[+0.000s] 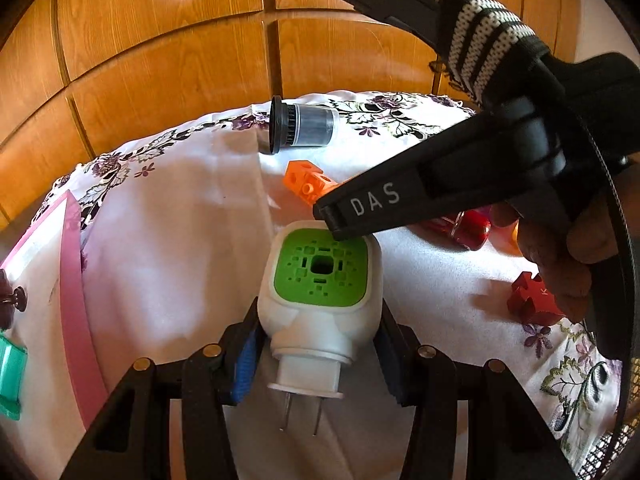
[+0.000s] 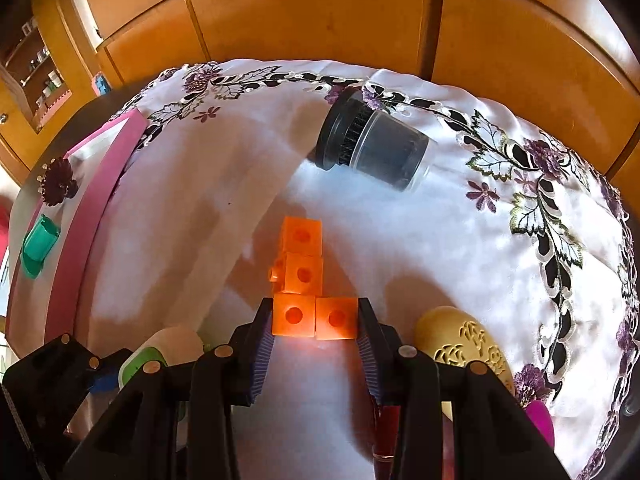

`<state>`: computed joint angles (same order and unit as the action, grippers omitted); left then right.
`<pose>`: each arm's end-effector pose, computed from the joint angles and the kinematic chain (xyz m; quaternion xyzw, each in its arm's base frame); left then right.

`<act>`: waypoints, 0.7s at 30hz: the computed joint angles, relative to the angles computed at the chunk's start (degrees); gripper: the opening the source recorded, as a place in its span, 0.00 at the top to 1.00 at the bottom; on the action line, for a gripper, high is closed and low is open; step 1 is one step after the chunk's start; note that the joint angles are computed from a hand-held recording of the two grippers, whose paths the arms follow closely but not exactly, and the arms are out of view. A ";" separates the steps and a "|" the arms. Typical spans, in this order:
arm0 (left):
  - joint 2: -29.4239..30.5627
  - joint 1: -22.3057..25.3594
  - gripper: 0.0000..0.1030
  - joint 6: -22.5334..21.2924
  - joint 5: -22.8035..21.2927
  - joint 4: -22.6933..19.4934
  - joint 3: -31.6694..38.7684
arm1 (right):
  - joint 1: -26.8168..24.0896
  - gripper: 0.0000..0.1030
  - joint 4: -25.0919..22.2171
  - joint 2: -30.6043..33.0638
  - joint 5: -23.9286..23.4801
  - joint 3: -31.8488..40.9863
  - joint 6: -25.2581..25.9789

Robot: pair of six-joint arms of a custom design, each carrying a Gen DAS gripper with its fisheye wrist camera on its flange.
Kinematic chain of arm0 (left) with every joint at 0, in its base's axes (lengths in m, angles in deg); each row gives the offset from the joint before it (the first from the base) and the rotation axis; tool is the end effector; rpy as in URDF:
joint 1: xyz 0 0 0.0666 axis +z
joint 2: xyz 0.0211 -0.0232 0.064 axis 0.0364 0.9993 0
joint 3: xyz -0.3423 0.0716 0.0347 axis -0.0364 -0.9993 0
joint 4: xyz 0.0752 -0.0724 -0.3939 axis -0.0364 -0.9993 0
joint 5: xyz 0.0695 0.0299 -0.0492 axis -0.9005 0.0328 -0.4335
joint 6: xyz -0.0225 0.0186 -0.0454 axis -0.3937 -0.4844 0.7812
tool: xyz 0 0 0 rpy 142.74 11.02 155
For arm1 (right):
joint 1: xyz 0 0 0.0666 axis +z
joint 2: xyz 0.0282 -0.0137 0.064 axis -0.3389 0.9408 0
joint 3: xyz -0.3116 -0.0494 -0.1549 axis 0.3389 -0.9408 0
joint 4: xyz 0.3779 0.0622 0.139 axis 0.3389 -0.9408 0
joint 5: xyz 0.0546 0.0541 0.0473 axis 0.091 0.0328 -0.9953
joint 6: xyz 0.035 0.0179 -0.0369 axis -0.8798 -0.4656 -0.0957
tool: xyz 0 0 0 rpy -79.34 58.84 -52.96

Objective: Organize rigid objects
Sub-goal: 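Hold the plug device with left gripper while right grasps the orange cube stack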

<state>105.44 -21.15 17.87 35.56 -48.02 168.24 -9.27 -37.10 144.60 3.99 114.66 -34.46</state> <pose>0.5533 -0.2419 0.2593 0.2710 0.8973 -0.0909 0.3365 0.6216 0.1177 0.2726 -0.0596 0.9668 0.0662 0.2395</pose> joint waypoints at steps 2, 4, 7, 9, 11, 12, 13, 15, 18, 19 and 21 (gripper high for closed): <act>0.03 0.05 0.50 -0.04 0.07 -0.02 0.05 | 0.04 0.62 0.18 -0.03 0.10 -0.11 0.03; -0.09 0.14 0.51 0.05 0.35 -0.06 -0.03 | -0.13 0.62 0.23 0.05 -0.47 -0.10 -0.12; -0.11 0.48 0.51 0.23 1.18 -0.56 0.17 | -0.24 0.62 0.29 0.06 -0.92 -0.18 -0.13; -0.36 0.56 0.51 0.11 1.41 -1.31 0.25 | -0.29 0.62 0.53 -0.07 -1.09 -0.42 0.00; -0.95 0.75 0.51 0.75 1.95 -2.36 0.12 | -0.31 0.62 0.75 -0.19 -1.11 -0.64 0.17; -1.37 0.88 0.52 1.11 2.54 -2.72 -0.07 | -0.27 0.62 0.96 -0.23 -0.95 -0.75 0.51; -1.93 0.99 0.52 1.30 2.95 -2.82 -0.44 | -0.20 0.62 1.12 -0.27 -0.74 -0.86 0.73; -3.39 1.17 0.55 1.05 3.55 -2.89 -1.40 | -0.08 0.62 1.50 -0.39 -0.25 -1.11 1.23; -5.24 1.44 0.57 0.45 4.01 -2.77 -2.78 | -0.20 0.62 1.65 -0.35 -0.59 -1.09 0.95; -5.62 1.59 0.57 0.35 4.35 -2.89 -3.03 | -0.14 0.62 1.74 -0.42 -0.39 -1.18 1.09; -6.40 1.83 0.58 0.33 4.27 -2.80 -3.62 | -0.06 0.62 1.85 -0.49 -0.07 -1.28 1.12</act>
<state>99.04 -19.32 18.19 39.83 -50.82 164.63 -9.33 -35.26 144.10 3.92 113.38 -33.33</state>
